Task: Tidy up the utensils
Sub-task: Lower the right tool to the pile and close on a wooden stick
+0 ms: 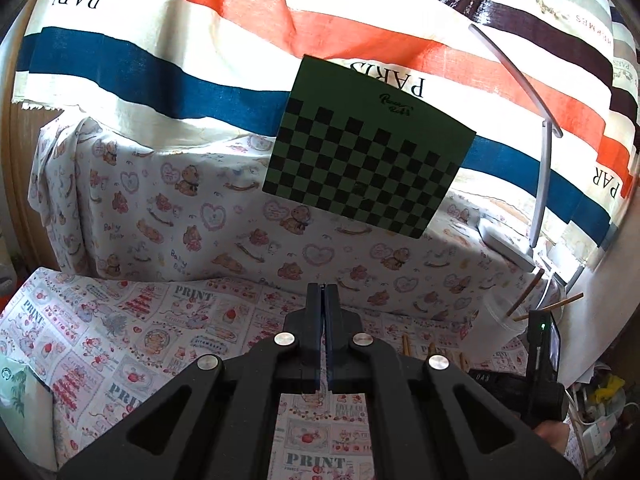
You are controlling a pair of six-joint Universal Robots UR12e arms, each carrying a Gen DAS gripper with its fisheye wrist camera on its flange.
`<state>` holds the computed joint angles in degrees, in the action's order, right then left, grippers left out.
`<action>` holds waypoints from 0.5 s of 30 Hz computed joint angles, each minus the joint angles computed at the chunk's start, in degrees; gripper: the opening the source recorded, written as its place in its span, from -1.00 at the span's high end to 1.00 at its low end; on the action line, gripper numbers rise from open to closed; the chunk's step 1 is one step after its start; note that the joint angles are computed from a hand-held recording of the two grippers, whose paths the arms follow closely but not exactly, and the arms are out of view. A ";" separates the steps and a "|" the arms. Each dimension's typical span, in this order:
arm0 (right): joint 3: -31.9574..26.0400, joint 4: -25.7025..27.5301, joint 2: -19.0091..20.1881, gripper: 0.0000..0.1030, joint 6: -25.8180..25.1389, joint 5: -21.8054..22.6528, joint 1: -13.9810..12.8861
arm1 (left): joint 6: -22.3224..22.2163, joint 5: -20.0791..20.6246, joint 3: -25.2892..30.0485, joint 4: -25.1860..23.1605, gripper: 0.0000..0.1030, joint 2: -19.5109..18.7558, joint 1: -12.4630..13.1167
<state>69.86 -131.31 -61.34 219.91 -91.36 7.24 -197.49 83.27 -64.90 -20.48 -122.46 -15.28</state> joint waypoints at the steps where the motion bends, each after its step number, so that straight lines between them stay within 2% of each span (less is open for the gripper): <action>1: -0.01 0.45 -0.08 0.84 -1.70 0.43 0.21 | 0.20 0.17 -0.09 0.29 0.99 0.06 -0.06; 8: 2.63 -1.36 -2.16 0.85 -10.42 1.27 1.67 | -0.87 -0.70 -0.20 -0.06 0.99 0.23 0.23; 11: 1.78 -3.24 -1.47 0.84 -11.37 -1.66 2.36 | -0.73 -0.27 0.10 -0.85 0.99 0.02 0.19; 13: 0.21 -2.33 -0.51 0.84 -10.95 -3.22 2.60 | -0.66 -0.50 0.44 -1.58 0.99 -0.22 0.25; 15: -1.68 -0.36 0.62 0.84 -10.18 -3.30 2.57 | -0.84 -2.52 0.91 -3.10 0.99 -0.45 0.63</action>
